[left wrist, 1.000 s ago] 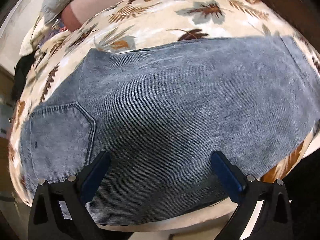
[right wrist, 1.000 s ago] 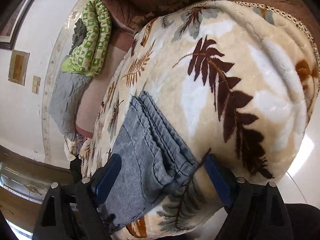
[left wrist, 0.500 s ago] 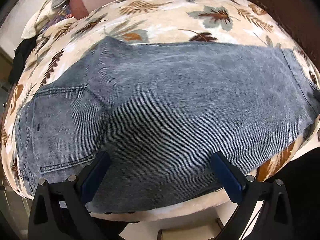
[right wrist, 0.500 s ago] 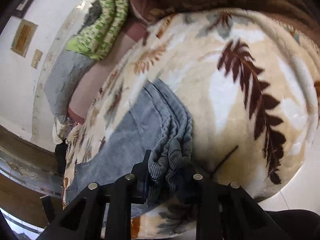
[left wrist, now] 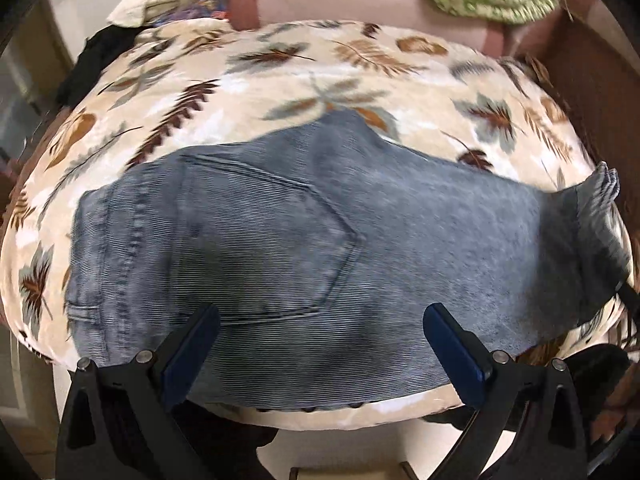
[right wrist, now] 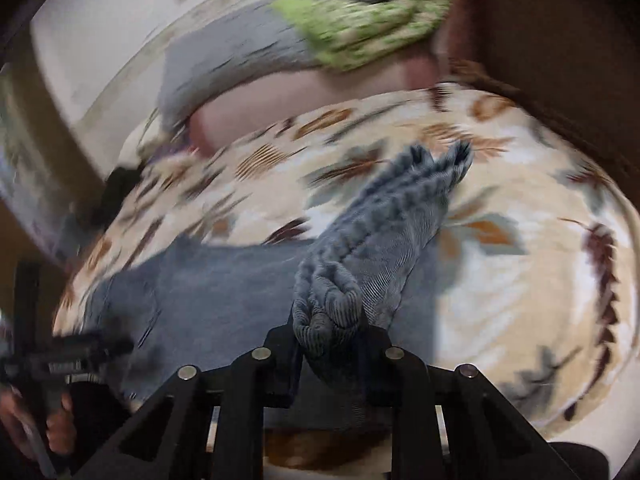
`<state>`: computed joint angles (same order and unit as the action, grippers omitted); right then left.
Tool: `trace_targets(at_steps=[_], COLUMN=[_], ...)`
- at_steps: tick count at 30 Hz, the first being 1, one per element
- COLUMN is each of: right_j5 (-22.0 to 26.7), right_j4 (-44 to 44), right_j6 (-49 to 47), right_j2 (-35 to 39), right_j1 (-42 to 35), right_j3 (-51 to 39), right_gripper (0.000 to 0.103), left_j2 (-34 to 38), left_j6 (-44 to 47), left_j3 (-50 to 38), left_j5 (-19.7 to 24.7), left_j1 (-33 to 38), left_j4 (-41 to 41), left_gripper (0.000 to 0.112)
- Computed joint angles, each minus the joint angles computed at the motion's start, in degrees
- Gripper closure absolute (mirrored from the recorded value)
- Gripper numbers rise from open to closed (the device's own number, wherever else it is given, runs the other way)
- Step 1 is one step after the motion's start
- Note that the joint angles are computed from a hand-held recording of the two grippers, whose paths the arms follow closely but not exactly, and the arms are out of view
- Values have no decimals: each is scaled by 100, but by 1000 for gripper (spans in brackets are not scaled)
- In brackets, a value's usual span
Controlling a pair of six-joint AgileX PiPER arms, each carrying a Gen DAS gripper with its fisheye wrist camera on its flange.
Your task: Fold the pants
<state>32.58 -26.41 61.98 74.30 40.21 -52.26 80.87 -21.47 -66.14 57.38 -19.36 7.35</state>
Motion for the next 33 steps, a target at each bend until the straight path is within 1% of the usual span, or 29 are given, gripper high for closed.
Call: trace_targets(at_steps=[3,5,6,7,8,9,12,13,14,15,17,19,20,21,22,23,25,27,28,30,31,33], right_j5=[24,-119,-158,-13,154,183,-112,-272,-470,-622,-884,-1003,-1004,-1027,-1014,-1024,-1161,-1121,-1075,-966,-1162,-1269], right_j4=[84,456,879,1429,1825,2213,3149,3499,3711,3719,3189,2423,2289,2341,2530,2489,2206,2032,1973,2285,2449,3017], right_j6=[-105,-497,-907,-1461,-1892,-2320,-3566,-3985,-4174,-4134,-3465,-2502,-2284,-2279,-2453,-2398,-2090,-1940,-1939,-2346,-2492,-3087], right_j2=[460,718,901,1205,1428,1532,1361,1142,892,671,156,-160,-214,-260,-241,-186,-96,67,374,534,525,506], right_j1=[490,657,670,679,700,697,641,551,440,329,6,-302,-449,-597,-727,-751,-698,-620,-588,-679,-743,-890], right_j3=[-369,-516,-642,-890,-1086,-1150,-933,-746,-521,-340,71,379,458,566,647,691,859,873,695,687,807,883], right_gripper=[81,80,77,73,56,44,41,41,41,41,41,41,44,61,69,74,74,74,74,74,74,74], left_j2=[-143,-190,-198,-202,-202,-200,-174,-169,-153,-131,-68,28,114,279,391,557,845,1266,1481,1898,2185,2583], left_j6=[235,334,356,404,449,482,546,536,502,454,319,193,91,-105,-198,-240,-202,-326,-341,-376,-425,-508], left_j3=[90,133,160,188,212,228,231,213,169,97,-66,-235,-344,-508,-629,-795,-1092,-1497,-1693,-2057,-2296,-2598], left_j5=[-69,-102,-127,-148,-158,-160,-151,-150,-148,-144,-133,-154,-187,-185,-160,-199,-259,-214,-239,-218,-141,-13], left_j1=[362,536,586,656,717,760,821,801,744,649,402,99,-115,-417,-566,-740,-901,-1104,-1178,-1279,-1336,-1397], left_j4=[-187,-248,-268,-306,-338,-360,-412,-398,-370,-331,-220,-63,85,365,492,546,492,650,691,772,864,1024], left_gripper=[10,10,10,10,10,10,10,10,10,10,10,10,10,10,10,10,10,10,10,10,10,10])
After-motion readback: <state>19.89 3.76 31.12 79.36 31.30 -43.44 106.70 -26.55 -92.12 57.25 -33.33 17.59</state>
